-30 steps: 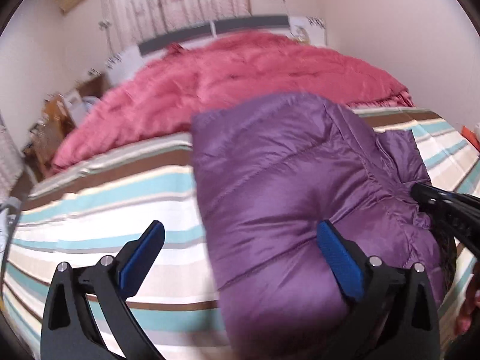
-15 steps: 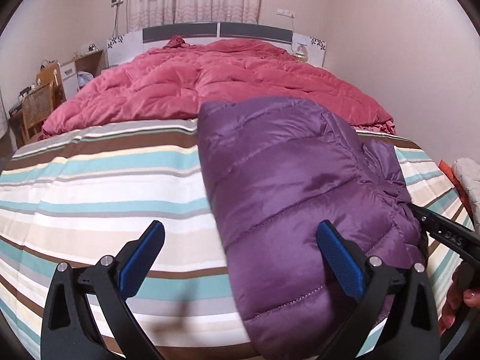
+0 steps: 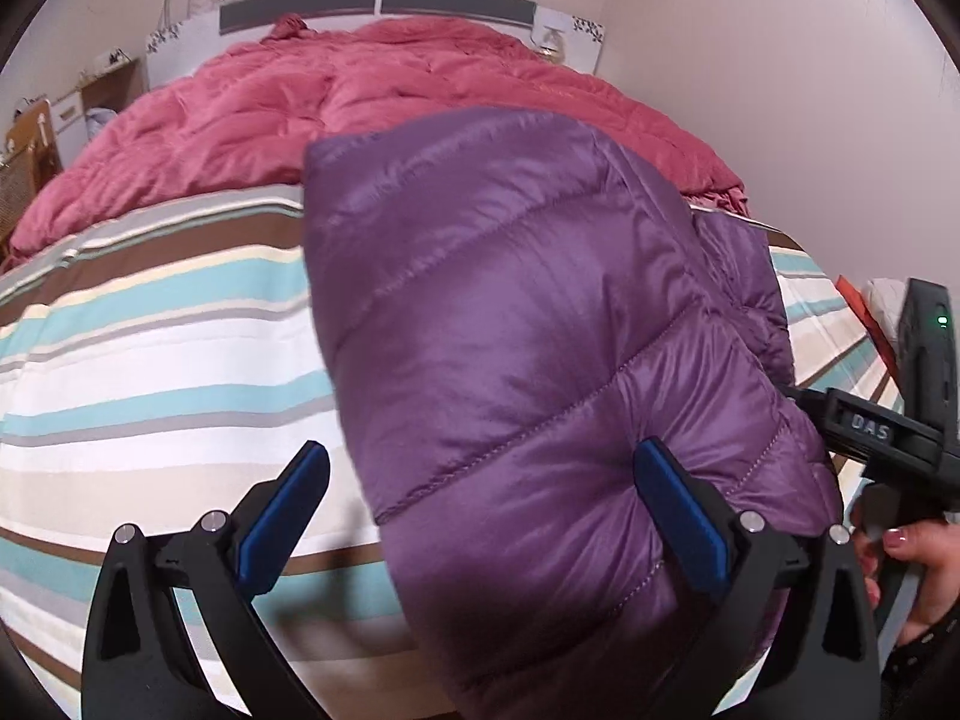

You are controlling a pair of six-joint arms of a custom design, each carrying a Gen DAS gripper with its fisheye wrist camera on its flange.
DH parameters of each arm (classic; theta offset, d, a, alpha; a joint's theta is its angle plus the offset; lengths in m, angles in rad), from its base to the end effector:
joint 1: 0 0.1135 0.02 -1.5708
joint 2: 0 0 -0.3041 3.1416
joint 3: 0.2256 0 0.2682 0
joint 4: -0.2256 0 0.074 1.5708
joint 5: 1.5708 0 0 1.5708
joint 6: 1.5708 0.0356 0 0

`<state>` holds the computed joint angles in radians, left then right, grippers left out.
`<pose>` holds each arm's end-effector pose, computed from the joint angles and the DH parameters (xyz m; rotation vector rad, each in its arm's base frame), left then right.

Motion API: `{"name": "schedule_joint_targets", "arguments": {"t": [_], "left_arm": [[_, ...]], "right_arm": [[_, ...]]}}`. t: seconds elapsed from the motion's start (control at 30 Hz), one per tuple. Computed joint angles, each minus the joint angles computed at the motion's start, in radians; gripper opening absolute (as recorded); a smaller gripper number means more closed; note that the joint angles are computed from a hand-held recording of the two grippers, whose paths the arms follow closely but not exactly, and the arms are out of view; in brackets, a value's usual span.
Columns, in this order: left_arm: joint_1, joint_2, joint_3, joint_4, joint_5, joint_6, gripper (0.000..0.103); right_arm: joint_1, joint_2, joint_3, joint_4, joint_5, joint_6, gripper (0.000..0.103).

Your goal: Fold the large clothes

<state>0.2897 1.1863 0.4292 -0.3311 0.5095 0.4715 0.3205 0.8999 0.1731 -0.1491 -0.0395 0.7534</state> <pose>0.1831 0.0365 0.1664 0.3846 2.4627 -0.3740 0.1289 0.0443 0.1387 0.5229 2.4618 0.5089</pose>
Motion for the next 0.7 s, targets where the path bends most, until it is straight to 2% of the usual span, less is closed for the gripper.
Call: {"name": "schedule_joint_targets", "arguments": {"t": [0.17, 0.23, 0.37, 0.47, 0.57, 0.7], "left_arm": [[0.004, 0.09, 0.025, -0.004, 0.048, 0.002, 0.1], [0.005, 0.121, 0.031, -0.007, 0.075, 0.004, 0.097], [-0.001, 0.083, 0.006, 0.001, 0.083, 0.02, 0.09], [0.002, 0.07, 0.01, -0.018, 0.086, 0.042, 0.086], [-0.01, 0.038, 0.007, -0.028, 0.075, 0.046, 0.08], [-0.032, -0.062, -0.029, -0.015, 0.046, 0.041, 0.069]], "right_arm": [[-0.065, 0.078, -0.037, 0.139, -0.098, -0.05, 0.058], [-0.09, 0.089, -0.05, 0.174, -0.131, -0.072, 0.054], [-0.058, 0.068, -0.047, 0.164, -0.114, -0.084, 0.041], [-0.036, 0.033, -0.055, 0.15, -0.098, -0.078, 0.037], [-0.004, 0.062, -0.045, 0.172, -0.057, -0.052, 0.034], [0.181, 0.059, 0.01, 0.082, 0.152, 0.022, 0.028]]}}
